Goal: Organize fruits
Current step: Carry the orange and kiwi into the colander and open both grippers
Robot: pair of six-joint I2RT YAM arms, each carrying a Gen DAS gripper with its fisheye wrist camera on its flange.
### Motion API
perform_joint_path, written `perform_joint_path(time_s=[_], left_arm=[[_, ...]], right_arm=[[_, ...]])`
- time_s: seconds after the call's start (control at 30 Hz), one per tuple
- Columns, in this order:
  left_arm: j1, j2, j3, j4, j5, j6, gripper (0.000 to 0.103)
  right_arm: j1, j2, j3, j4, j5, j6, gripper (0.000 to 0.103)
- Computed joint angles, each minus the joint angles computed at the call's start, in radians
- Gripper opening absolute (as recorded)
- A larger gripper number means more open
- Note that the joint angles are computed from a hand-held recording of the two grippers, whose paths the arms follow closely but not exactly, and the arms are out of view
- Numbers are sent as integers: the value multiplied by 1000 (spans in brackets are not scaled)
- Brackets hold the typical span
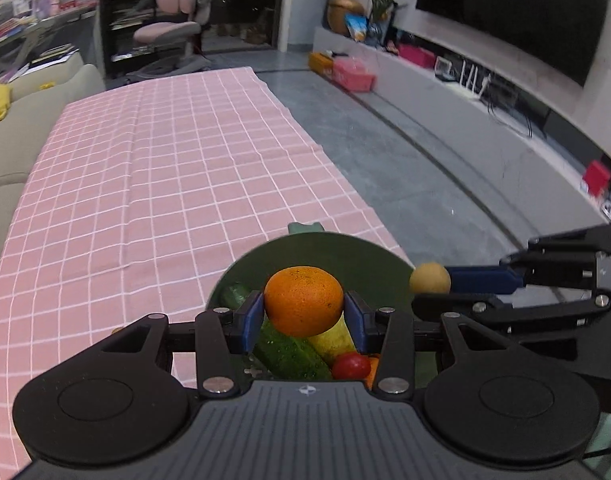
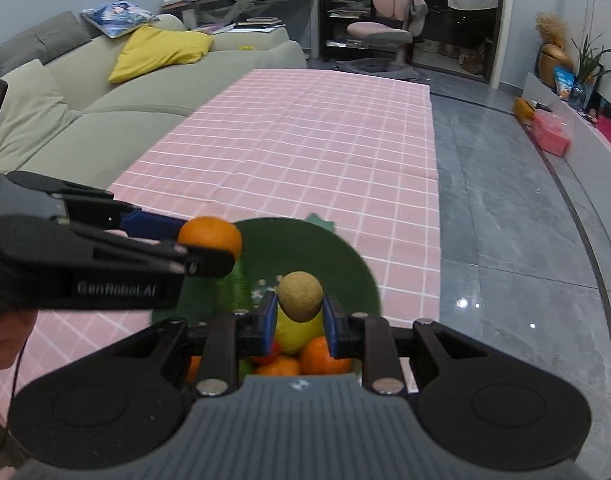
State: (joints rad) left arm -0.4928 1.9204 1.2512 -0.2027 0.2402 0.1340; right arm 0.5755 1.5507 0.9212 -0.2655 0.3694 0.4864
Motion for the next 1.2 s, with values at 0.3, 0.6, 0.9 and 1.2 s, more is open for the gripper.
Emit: perform_joint_path(time_s=[0.3,0.6,0.9,1.2], left_arm=[[-22,154,161,-62,-26,80,49],[-32,227,216,-69,-48,109,49],[-29,264,247,-81,-46,107,50],[-21,243,226,-72,-25,97,61]], right_arm=[[-83,109,0,82,-61,-81,20],[-123,190,10,138,-103,-127,20],[-149,245,24,167,-126,-150,20],[-154,271,38,166,-122,-155,20]])
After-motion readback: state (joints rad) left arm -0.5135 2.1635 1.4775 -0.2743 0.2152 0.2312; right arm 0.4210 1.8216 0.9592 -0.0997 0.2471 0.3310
